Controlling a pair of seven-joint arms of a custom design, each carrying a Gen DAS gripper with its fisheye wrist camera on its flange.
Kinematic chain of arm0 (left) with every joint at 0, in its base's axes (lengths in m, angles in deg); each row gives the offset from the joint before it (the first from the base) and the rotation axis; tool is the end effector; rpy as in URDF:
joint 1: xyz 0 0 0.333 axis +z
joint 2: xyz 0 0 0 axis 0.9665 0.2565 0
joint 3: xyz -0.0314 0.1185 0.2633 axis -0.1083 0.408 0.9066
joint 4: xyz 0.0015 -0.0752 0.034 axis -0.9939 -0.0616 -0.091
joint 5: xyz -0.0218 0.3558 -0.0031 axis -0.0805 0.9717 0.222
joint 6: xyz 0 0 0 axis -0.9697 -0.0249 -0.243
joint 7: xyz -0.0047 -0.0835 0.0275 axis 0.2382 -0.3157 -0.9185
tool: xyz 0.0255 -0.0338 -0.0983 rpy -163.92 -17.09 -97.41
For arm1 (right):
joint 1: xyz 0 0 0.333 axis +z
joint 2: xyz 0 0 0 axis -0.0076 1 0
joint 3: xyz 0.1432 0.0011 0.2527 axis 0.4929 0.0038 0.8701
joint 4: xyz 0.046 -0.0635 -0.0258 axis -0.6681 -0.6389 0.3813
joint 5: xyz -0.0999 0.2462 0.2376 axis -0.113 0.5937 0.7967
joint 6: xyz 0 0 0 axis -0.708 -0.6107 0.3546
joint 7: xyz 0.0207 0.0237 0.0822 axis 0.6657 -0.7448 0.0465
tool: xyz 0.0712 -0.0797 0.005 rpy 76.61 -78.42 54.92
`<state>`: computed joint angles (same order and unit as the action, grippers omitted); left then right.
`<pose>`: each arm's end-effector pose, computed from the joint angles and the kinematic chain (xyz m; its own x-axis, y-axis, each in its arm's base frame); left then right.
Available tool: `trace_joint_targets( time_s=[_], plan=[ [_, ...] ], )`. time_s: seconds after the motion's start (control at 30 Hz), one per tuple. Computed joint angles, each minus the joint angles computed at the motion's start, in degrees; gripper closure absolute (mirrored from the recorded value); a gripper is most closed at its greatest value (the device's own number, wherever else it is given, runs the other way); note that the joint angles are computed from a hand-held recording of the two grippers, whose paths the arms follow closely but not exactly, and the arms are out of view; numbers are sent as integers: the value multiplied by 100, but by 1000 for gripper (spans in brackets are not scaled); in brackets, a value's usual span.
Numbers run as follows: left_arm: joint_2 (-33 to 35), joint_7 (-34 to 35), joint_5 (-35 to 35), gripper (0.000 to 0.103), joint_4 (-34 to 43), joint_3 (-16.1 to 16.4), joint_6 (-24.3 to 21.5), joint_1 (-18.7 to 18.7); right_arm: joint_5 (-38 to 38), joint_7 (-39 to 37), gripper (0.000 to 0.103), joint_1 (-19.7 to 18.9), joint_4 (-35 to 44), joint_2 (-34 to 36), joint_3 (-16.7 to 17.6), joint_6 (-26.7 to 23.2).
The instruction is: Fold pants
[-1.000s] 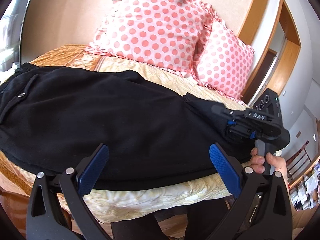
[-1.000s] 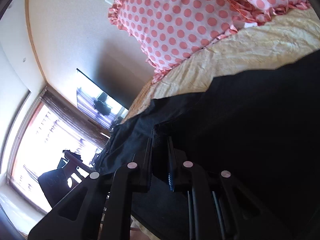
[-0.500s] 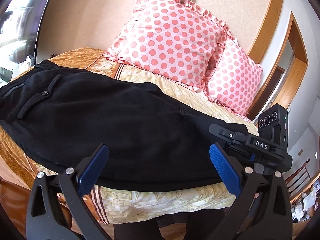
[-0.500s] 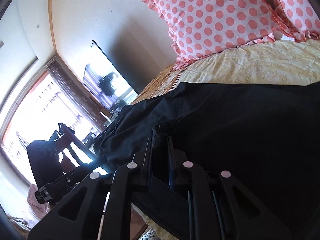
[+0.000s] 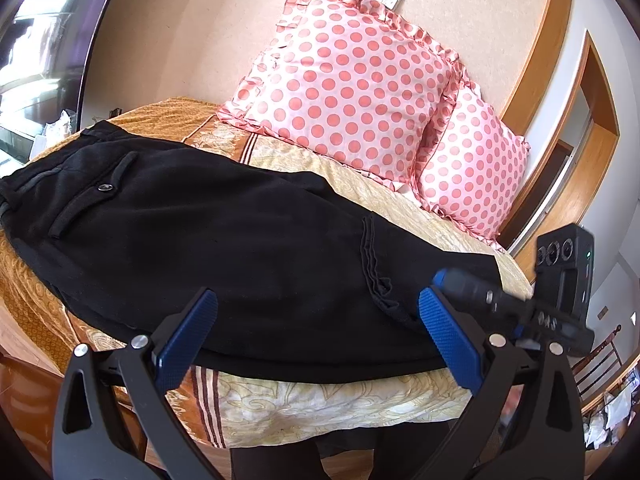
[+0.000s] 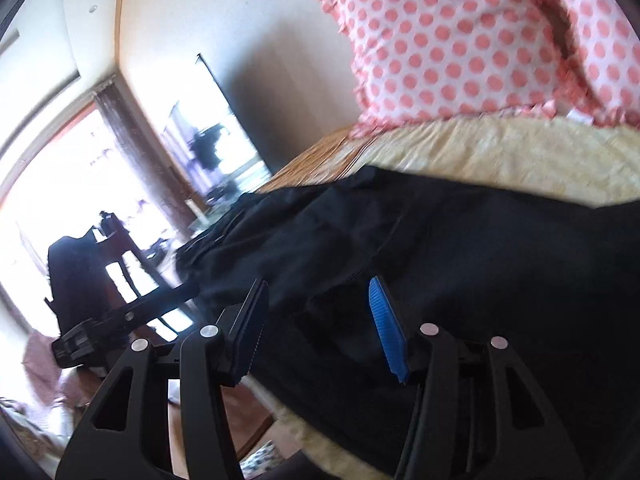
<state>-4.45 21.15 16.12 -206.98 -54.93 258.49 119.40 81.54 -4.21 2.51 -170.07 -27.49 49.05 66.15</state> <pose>0.3876 -0.2031 0.4126 0.1242 -0.9011 0.4154 -0.4833 -0.4205 -0.7678 0.5412 0.0434 0.4305 0.7020 -0.5958 -0.3901 -0.5800 -0.1603 -0.7987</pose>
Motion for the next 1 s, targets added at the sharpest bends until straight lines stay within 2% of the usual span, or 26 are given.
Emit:
trace_joint_targets(
  time_s=[0.1,0.2,0.3,0.33,0.37,0.43,0.47,0.53,0.57,0.63,0.67,0.7,0.73,0.9,1.0],
  plan=[
    [-76,-35,-30,2,-76,75,16,-80,127,-365,49,357,-48,-30,265,2110],
    [-219,-68,-44,2,-162,202,-79,-215,-387,-184,49,644,35,231,416,3387],
    [-397,-187,-41,2,-267,326,-165,-314,-1564,570,49,773,44,497,452,3721],
    [-443,-241,-40,2,-312,387,-171,-358,-1672,541,49,815,-34,489,441,3677],
    [-490,-297,-42,2,-360,444,-176,-402,-1378,128,49,750,-125,452,630,3924],
    [-640,-416,-63,2,-471,565,-236,-499,-1216,-325,49,818,-235,428,747,4401],
    [-724,-470,-55,2,-519,637,-301,-553,-1223,-358,49,828,-272,376,762,4435],
    [-943,-614,-24,2,-650,816,-443,-695,-731,-681,49,708,-289,176,734,3802],
    [-1042,-686,8,2,-706,911,-503,-758,-638,-722,45,730,-308,123,696,3690],
    [-1246,-842,78,2,-838,1131,-642,-901,-732,-825,35,890,-443,93,706,3904],
    [-1315,-928,111,2,-894,1217,-685,-940,-644,-1090,35,1046,-493,154,702,4190],
    [-1384,-1024,133,2,-992,1343,-677,-1001,-155,-1558,35,1005,-499,87,803,4274],
    [-1415,-1102,167,2,-1070,1453,-646,-1050,-67,-1640,35,1052,-551,24,771,4286],
    [-1289,-1256,176,2,-1476,2186,-387,-1334,-421,-1050,35,1033,-677,-161,524,3662],
    [-1239,-1226,56,2,-1645,2611,-473,-1514,-895,-134,30,865,-613,-198,322,2884]
  ],
)
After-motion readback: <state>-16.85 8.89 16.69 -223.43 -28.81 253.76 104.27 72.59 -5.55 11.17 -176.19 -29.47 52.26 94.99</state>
